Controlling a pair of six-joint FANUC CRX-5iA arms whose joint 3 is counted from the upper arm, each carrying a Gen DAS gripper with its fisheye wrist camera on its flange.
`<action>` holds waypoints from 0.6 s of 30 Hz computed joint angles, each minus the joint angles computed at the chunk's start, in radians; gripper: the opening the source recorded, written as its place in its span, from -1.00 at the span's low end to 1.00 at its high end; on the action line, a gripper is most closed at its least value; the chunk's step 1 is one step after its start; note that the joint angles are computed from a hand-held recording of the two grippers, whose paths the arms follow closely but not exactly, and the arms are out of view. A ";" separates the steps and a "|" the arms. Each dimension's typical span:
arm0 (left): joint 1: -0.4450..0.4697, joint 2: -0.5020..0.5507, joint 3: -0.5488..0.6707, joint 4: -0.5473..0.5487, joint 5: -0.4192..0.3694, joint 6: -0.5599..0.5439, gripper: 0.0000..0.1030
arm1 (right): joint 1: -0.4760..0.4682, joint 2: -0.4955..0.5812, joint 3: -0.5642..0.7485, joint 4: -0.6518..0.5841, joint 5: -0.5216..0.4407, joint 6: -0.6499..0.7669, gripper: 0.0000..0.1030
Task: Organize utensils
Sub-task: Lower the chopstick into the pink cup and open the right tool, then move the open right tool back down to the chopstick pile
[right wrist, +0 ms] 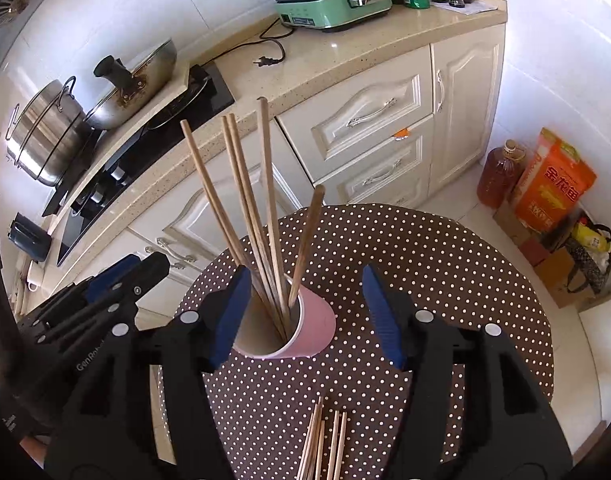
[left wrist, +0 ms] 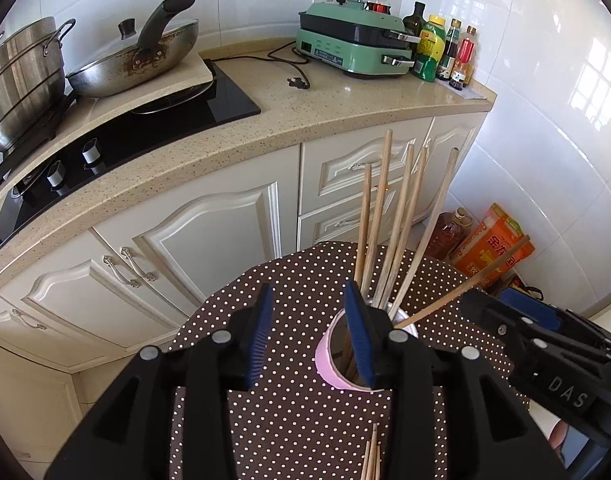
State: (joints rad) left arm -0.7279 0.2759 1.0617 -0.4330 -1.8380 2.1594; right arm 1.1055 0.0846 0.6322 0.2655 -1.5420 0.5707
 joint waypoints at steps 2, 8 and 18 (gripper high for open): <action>-0.009 -0.003 0.002 -0.008 -0.003 0.005 -0.23 | 0.008 -0.001 0.003 0.012 -0.004 -0.003 0.12; -0.044 -0.016 0.016 -0.049 -0.024 0.013 -0.10 | 0.033 -0.013 0.002 0.038 -0.017 -0.016 0.15; -0.112 -0.041 0.028 -0.124 -0.071 0.036 0.21 | 0.102 -0.052 -0.029 0.117 -0.045 -0.056 0.45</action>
State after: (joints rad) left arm -0.8396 0.2345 1.0902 -0.5565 -1.9094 2.1958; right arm 1.2073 0.0327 0.6031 0.3826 -1.5870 0.5147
